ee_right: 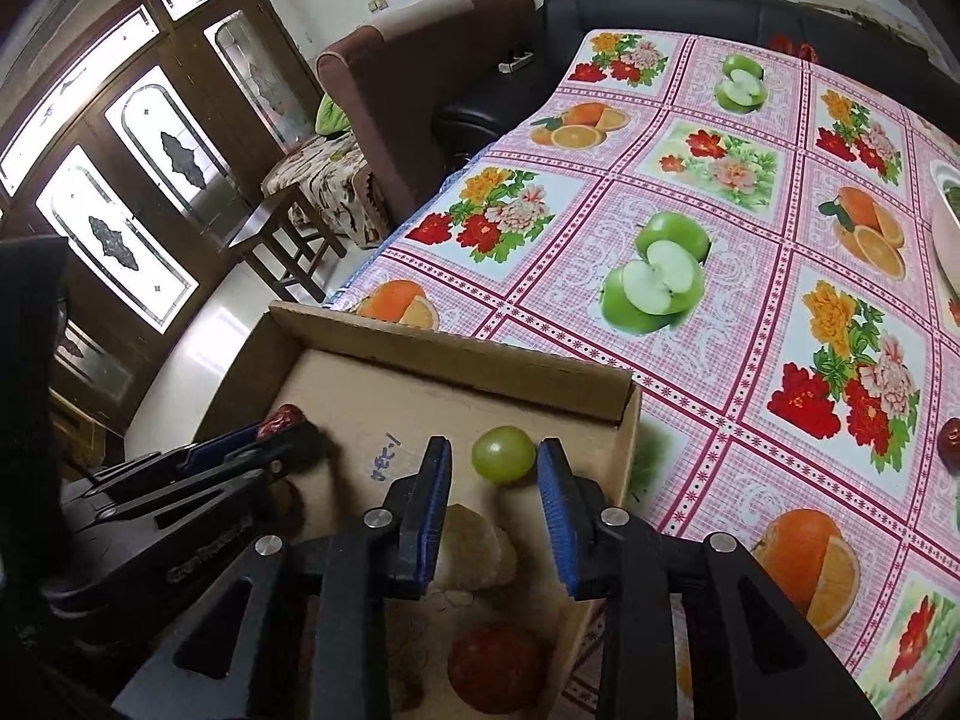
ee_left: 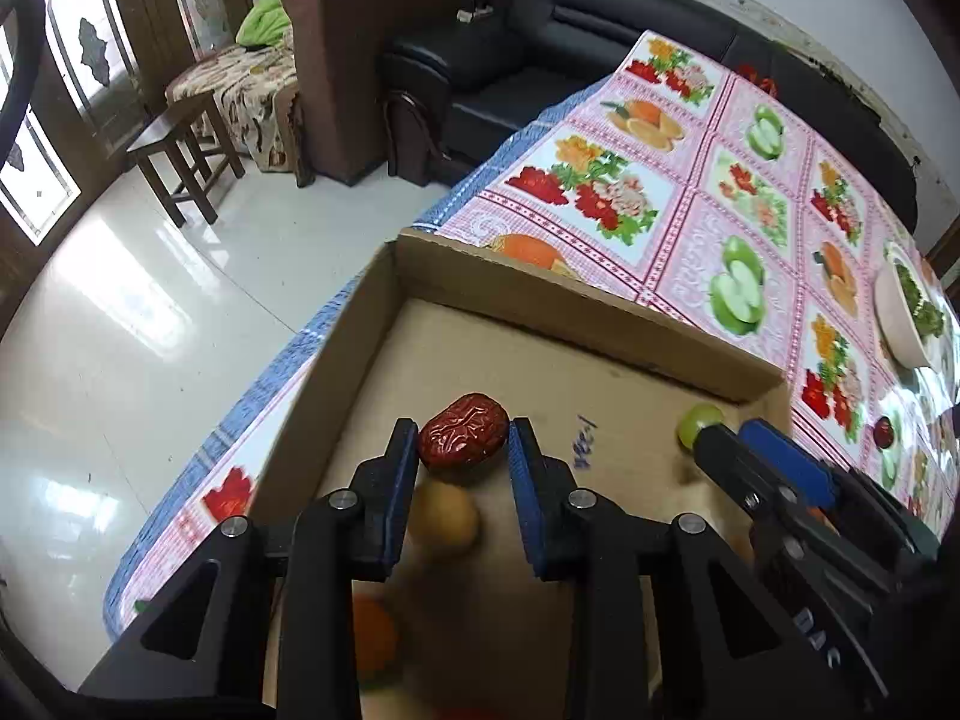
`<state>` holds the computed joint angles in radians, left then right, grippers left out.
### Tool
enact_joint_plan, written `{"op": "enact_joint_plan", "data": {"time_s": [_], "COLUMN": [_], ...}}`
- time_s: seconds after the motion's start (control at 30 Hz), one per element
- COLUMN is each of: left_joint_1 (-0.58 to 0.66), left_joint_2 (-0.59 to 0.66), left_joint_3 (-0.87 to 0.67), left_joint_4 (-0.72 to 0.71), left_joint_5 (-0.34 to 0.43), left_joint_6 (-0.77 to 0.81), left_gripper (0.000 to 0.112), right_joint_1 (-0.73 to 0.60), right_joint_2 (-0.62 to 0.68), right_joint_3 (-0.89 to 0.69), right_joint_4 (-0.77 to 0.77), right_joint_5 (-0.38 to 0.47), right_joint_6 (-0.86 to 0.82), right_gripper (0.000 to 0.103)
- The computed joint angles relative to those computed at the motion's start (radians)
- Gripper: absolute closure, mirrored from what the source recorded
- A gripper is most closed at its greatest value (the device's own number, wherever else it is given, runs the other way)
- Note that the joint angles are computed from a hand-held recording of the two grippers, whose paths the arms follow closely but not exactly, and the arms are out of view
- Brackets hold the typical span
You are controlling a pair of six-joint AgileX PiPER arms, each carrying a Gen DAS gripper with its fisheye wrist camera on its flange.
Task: Organize fruits
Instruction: 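Open both tools to drop the red date and grape into the box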
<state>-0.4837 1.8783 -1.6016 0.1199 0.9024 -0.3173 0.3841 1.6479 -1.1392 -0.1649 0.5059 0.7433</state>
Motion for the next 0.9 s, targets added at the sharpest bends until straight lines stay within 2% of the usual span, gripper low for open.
{"op": "enact_joint_plan", "data": {"time_s": [0.33,0.43,0.57,0.63,0.67,0.9], "left_joint_1": [-0.026,-0.051,-0.099,-0.127,-0.139,-0.253], "left_joint_2": [-0.208,-0.288,-0.412,-0.468,-0.494,-0.663], "left_joint_3": [0.195,0.276,0.407,0.464,0.49,0.65], "left_joint_4": [0.025,0.079,0.177,0.227,0.249,0.379], "left_joint_5": [-0.081,-0.117,-0.158,-0.158,-0.16,-0.119], "left_joint_6": [-0.045,-0.113,-0.222,-0.278,-0.303,-0.431], "left_gripper": [0.084,0.084,0.083,0.067,0.065,0.062], "right_joint_1": [0.023,0.046,0.081,0.103,0.113,0.17], "right_joint_2": [-0.075,-0.116,-0.18,-0.215,-0.229,-0.354], "right_joint_3": [0.052,0.083,0.139,0.168,0.18,0.304], "right_joint_4": [-0.019,-0.048,-0.073,-0.093,-0.102,-0.118], "right_joint_5": [-0.004,-0.005,-0.02,-0.019,-0.019,-0.054], "right_joint_6": [0.013,0.041,0.058,0.065,0.069,0.043], "right_gripper": [0.067,0.067,0.06,0.055,0.053,0.04]}}
